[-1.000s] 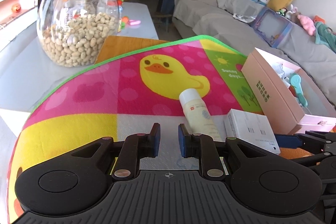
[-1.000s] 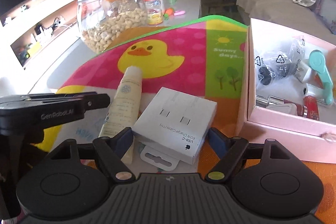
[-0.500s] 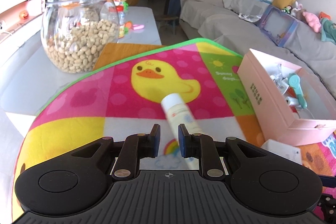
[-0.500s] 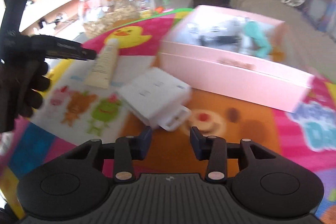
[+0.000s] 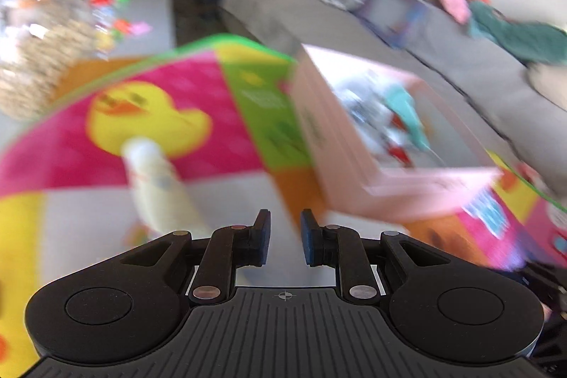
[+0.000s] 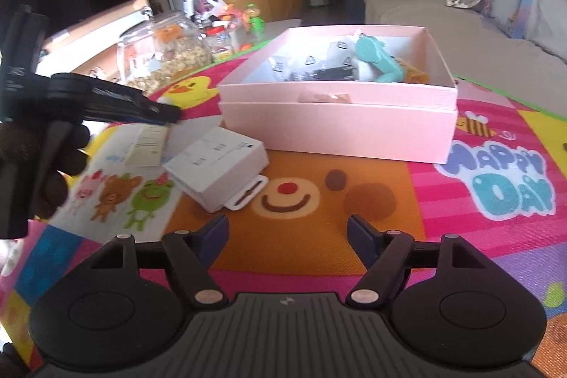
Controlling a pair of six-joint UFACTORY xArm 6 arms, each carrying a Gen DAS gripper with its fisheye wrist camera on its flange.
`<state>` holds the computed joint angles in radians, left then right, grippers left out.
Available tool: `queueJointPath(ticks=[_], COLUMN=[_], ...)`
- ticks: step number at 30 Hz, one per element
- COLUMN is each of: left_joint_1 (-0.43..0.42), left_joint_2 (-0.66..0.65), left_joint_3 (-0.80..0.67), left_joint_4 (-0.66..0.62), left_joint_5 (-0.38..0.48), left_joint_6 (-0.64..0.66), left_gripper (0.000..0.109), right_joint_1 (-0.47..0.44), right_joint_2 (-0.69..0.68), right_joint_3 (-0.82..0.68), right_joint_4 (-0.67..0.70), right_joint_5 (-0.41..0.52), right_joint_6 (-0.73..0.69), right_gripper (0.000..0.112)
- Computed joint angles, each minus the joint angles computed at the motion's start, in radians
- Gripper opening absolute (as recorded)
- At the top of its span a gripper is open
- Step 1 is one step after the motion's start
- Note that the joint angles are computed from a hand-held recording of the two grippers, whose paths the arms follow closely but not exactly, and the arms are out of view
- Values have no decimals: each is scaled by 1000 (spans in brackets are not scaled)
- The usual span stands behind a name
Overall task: Organize rigid objects
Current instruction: 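Grasp the white lotion tube with the left gripper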
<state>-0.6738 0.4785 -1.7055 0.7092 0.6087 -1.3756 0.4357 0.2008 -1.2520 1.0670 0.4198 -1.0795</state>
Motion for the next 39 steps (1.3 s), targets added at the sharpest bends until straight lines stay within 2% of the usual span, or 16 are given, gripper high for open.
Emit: queueJointPath(ticks=[3,4,5,9,11,12,13,14,16,21,25,30,33,35,36,39], left_joint_1=[-7,-13,-21,-91,-111,-106,-93,-76,-35,-3,-14,-21,-13,-13,-20,-25], left_joint_2=[6,2,-5,-18,-3,-7,-19,-42,-80,-23,65,133,71,10,-6,-14], left_joint_3=[19,23,17,-29,-61,-65,-58,-28,47,4,-120,-219,-129,-45,-28,-40], left_joint_4=[-80,-88,-54,304,336,306,259,215,164,102,103,100,108,165,209,288], left_joint_5=[-111,-115,-78,316,507,552,556,517,397,342,408,433,362,313,321,344], left_joint_6=[129,145,120,-191,-261,-305,-352,-398,-456,-413,-316,-219,-343,-466,-494,-412], left_gripper=[20,23,25,24,23,23,23,23,23,24,24,24,22,22,21,21], right_joint_1=[12,17,19,15,15,17,19,21,24,35,39,37,34,35,37,39], right_joint_2=[-10,-6,0,15,15,14,16,16,16,16,18,19,19,18,17,19], right_joint_3=[14,15,11,-4,-2,0,0,1,2,9,9,6,5,7,8,8], right_joint_4=[21,11,-13,-28,-22,-23,-24,-26,-32,-54,-66,-60,-50,-53,-57,-64], right_joint_5=[-20,-33,-35,-26,-28,-32,-37,-41,-46,-68,-70,-60,-54,-57,-60,-63], right_joint_6=[-50,-42,-14,21,12,10,7,6,5,9,4,-4,-7,-6,-4,-2], right_gripper=[77,77,77,77,78,78,79,79,81,82,85,87,88,88,88,89])
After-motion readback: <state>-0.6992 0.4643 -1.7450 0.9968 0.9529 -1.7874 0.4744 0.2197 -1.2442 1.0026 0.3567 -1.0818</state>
